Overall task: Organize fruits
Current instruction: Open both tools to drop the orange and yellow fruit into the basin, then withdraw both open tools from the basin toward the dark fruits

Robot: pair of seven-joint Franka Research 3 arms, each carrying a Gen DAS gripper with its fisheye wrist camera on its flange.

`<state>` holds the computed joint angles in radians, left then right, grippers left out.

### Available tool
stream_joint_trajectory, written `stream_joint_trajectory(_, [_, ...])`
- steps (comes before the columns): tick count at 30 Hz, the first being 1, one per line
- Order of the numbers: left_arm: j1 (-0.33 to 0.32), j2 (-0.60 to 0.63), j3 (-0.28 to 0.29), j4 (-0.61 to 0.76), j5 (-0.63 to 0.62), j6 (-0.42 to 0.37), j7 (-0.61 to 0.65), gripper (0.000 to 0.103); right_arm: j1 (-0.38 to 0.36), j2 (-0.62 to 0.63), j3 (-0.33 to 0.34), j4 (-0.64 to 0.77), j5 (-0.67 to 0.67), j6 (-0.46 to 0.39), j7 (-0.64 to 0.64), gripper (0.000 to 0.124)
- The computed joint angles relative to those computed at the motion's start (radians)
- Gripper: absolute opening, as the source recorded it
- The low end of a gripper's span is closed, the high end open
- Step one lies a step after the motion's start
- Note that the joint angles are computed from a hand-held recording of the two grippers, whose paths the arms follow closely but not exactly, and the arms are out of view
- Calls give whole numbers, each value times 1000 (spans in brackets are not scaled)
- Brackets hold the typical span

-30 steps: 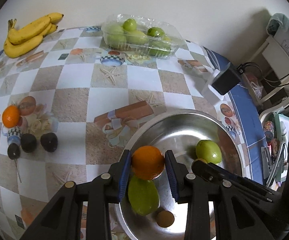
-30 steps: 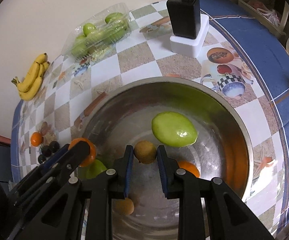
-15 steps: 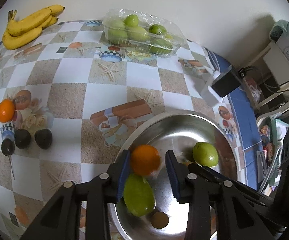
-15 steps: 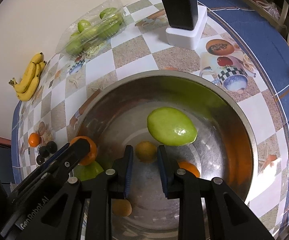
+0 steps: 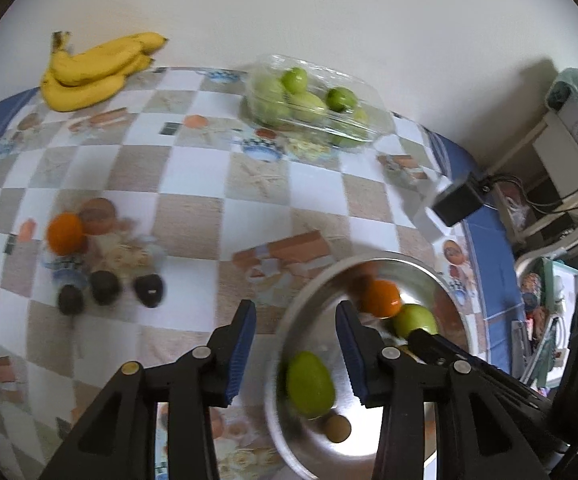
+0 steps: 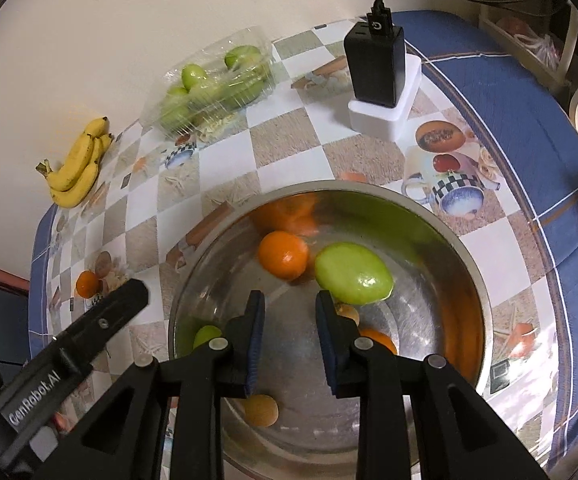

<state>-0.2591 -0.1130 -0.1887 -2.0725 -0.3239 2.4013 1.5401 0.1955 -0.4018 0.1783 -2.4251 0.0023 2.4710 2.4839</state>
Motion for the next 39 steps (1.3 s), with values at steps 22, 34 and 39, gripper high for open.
stream_joint_trajectory(22, [65, 7, -1, -46, 351, -33, -337, 103, -4, 15, 6, -15, -35, -5, 48, 89])
stream_joint_trajectory(34, [76, 2, 3, -53, 404, -41, -400, 103, -11, 17, 17, -15, -71, 13, 68, 103])
stream_joint_trajectory(39, [78, -1, 7, -55, 395, -37, -395, 103, -9, 19, 15, -17, -70, 20, 73, 103])
